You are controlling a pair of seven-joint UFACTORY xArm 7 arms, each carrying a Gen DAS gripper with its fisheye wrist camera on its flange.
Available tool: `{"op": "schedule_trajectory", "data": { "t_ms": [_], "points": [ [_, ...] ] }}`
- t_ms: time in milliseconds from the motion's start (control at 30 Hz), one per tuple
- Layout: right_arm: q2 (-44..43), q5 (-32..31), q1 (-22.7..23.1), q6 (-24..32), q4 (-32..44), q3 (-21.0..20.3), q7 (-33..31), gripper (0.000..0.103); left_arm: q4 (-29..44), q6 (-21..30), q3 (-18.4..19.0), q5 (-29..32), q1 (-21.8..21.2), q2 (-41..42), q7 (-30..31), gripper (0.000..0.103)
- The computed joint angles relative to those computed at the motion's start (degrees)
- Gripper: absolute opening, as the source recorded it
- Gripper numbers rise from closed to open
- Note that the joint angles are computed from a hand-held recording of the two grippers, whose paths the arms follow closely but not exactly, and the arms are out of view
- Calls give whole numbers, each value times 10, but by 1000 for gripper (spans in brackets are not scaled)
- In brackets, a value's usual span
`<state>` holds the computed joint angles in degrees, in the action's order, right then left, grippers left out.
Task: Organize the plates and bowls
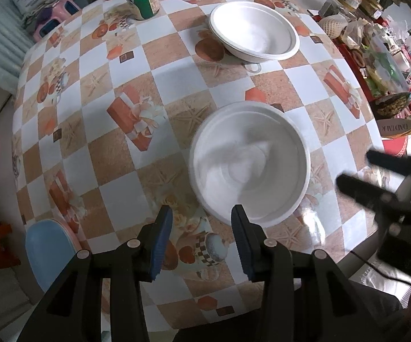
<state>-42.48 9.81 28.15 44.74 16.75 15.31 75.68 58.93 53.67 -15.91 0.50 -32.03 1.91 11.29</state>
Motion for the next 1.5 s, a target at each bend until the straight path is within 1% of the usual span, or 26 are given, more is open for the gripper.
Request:
{"op": "schedule_trajectory", "data": {
  "t_ms": [33,67,133,167,200,233,267,300,333,400,433,500,567,633,700,733,767,800,833,1100,1233,1300,1367,1400,1433,1500],
  "points": [
    [5,-27,-15,25,17,18,10,62,0,-2,1,5,0,1,-2,57],
    [10,-50,-26,46,30,33,20,62,0,-5,2,7,1,2,-5,61],
    [20,-98,-45,92,60,61,41,62,5,-3,5,-3,5,6,0,61],
    [26,-116,-49,107,72,66,44,62,7,-3,6,-4,6,9,0,61],
    [29,-122,-49,112,77,63,43,67,11,2,6,-14,9,13,11,61],
    [28,-123,-47,114,79,57,43,87,13,3,6,-21,10,15,19,61],
    [30,-124,-48,120,83,56,46,93,11,-1,6,-19,10,13,20,61],
    [34,-129,-50,132,91,58,52,95,7,-10,5,-12,9,12,20,61],
    [37,-133,-50,137,95,57,51,95,5,-15,5,-9,8,12,21,61],
    [33,-122,-43,120,86,45,49,95,3,-25,5,-4,8,14,21,63],
    [37,-122,-44,125,89,45,51,95,-1,-35,6,-1,9,13,21,66],
    [42,-154,-59,165,110,76,85,95,-9,-53,7,-8,11,12,26,69],
    [45,-189,-66,176,121,98,111,95,-10,-53,8,-32,16,16,45,69],
    [59,-193,-58,165,120,87,105,95,-9,-49,9,-39,18,23,57,69],
    [68,-167,-44,118,98,59,91,95,-7,-47,9,-11,15,31,46,69],
    [61,-149,-36,77,77,46,89,95,-2,-41,9,2,13,38,39,71],
    [62,-128,-28,44,62,31,84,95,6,-29,9,5,12,48,38,71],
    [67,-120,-29,35,57,30,83,95,11,-25,9,-3,14,54,42,71],
    [81,-120,-33,48,66,35,87,95,15,-23,9,-9,15,59,46,71],
    [119,-73,-30,-19,49,3,63,95,40,-19,9,-14,12,91,58,71],
    [147,-65,-35,-28,53,-3,44,95,50,-17,11,0,7,109,47,71],
    [158,-65,-38,-32,56,-5,35,94,53,-18,12,7,5,116,43,69],
    [171,-64,-41,-40,60,-7,26,94,53,-18,13,11,3,119,40,63],
    [176,-63,-42,-43,61,-9,22,90,55,-17,13,11,3,121,40,62],
    [181,-60,-41,-51,60,-11,16,80,55,-17,13,11,5,122,43,60],
    [191,-42,-36,-69,57,-22,-6,72,57,-14,13,12,4,125,44,57]
  ]
}}
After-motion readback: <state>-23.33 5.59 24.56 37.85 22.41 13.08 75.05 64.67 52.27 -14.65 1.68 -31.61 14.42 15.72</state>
